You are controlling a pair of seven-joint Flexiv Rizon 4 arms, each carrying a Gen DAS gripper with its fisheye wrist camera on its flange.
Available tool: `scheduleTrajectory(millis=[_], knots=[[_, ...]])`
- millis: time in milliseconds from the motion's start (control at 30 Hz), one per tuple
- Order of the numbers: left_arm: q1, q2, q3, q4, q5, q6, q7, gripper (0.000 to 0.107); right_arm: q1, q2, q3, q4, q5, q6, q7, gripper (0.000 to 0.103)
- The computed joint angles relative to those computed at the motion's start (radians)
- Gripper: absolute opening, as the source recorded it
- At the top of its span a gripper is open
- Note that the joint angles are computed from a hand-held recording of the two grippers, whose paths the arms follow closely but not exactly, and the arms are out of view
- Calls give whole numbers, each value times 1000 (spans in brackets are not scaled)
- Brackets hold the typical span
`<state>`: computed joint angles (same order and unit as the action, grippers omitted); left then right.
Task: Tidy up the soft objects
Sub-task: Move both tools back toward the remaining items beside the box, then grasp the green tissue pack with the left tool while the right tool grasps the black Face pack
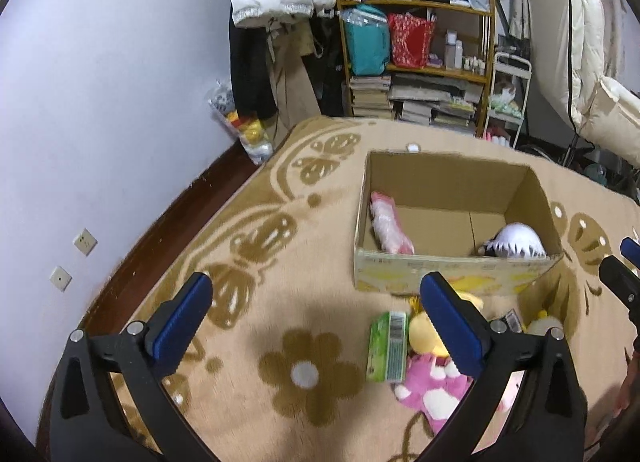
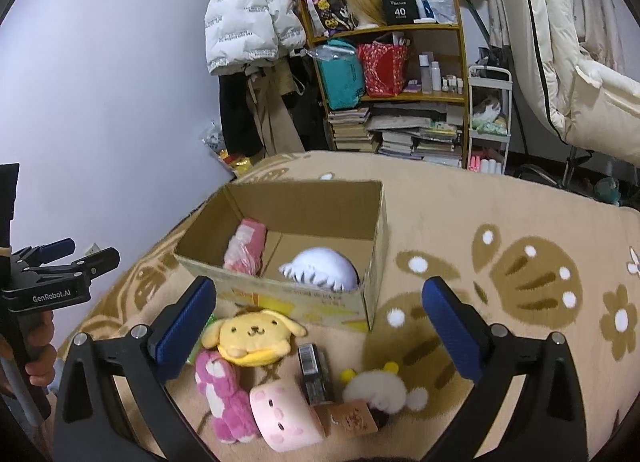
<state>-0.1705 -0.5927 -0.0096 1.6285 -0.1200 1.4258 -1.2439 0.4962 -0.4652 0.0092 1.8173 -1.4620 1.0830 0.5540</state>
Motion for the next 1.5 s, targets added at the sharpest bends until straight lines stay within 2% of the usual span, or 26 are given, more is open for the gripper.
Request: scheduleTrajectory(millis=[400, 833, 1100, 1500], knots=[[-74, -46, 90, -22, 93, -50, -49, 103, 13, -40, -4, 4, -16, 21, 21, 103], [-45, -112, 45, -99, 90, -146, -26, 103, 18, -109, -33, -39, 42, 86, -49, 103], [-52, -164, 38, -166, 85, -245, -24, 103, 33, -154, -60, -58, 136, 133, -138, 103], [-49, -194, 31, -218, 98, -383, -8, 103, 76, -196, -110, -72, 284, 179, -251, 103]])
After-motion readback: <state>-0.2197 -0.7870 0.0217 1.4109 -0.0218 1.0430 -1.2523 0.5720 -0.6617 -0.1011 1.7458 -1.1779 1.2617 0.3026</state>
